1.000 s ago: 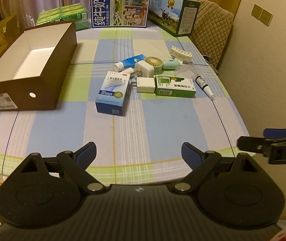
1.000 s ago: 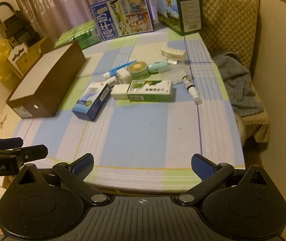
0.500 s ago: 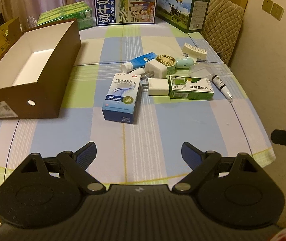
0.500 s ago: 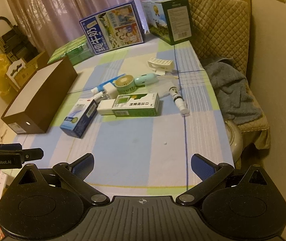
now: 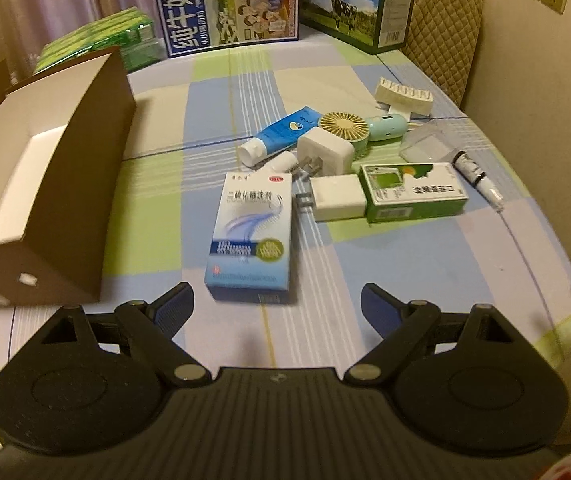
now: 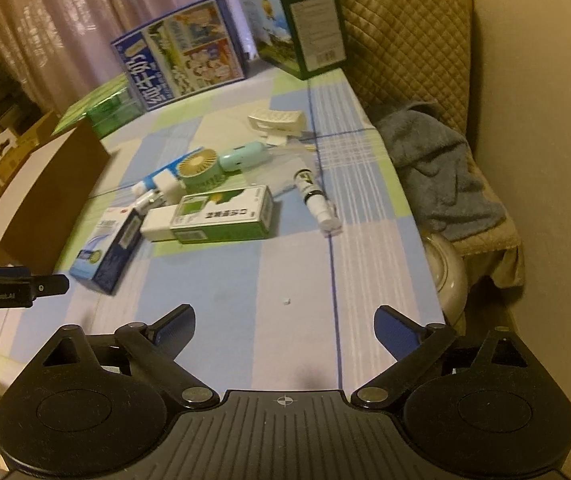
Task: Organize rigid objects
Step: 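Reach the left tool to the white-blue medicine box while the right tool reaches the brown bottle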
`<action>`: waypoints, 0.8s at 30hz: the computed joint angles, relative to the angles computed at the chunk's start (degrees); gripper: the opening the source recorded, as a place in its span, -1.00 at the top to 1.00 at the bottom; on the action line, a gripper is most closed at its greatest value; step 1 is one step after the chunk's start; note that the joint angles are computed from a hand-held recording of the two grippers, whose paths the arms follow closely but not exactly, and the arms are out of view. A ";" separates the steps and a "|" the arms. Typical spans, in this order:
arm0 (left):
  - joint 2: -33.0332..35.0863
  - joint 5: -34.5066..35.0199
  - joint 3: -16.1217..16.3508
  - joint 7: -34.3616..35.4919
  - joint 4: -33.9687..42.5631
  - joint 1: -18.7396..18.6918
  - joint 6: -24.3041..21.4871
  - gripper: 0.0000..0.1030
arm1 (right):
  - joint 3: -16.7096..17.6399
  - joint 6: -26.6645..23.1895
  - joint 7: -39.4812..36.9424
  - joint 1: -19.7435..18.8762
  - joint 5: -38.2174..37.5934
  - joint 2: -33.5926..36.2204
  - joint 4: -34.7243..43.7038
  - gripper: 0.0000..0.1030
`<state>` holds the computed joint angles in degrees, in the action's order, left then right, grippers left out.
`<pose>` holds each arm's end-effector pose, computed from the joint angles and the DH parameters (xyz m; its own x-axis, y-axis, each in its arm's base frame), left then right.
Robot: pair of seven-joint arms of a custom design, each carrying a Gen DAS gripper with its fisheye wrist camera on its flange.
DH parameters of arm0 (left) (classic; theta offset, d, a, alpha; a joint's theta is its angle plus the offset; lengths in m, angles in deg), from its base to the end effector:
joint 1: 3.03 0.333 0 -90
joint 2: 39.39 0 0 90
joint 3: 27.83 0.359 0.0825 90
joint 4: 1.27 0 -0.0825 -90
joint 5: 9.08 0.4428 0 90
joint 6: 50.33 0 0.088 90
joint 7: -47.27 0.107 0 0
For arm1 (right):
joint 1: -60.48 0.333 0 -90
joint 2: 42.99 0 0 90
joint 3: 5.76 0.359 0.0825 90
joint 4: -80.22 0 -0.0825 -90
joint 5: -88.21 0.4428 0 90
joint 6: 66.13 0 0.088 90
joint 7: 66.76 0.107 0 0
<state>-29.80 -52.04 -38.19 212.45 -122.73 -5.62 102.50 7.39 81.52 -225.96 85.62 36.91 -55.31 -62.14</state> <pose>0.6341 -0.1223 0.3731 -0.7876 -0.6153 -0.0318 -0.4942 0.6618 -0.5637 0.3907 0.3260 0.3959 -0.4434 -0.8624 -0.2441 -0.6498 0.4969 -0.5752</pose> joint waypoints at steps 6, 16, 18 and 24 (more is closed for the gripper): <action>6.83 7.45 0.56 -5.88 7.17 -1.62 -1.28 -0.71 | -1.29 -0.19 0.33 -1.08 0.62 2.19 1.11 -0.81; 15.21 18.25 1.26 -14.54 16.83 -4.05 -4.38 -0.60 | -3.23 0.54 -1.73 -2.80 -0.19 4.64 2.34 -0.81; 16.50 19.99 1.63 -16.26 18.30 -4.54 -5.11 -0.56 | -3.53 0.89 -2.54 -3.11 -0.45 4.79 2.19 -0.81; 19.63 23.74 2.28 -20.21 21.94 -5.18 -7.67 -0.35 | -4.47 2.12 -3.11 -4.89 -2.70 4.13 1.28 -0.81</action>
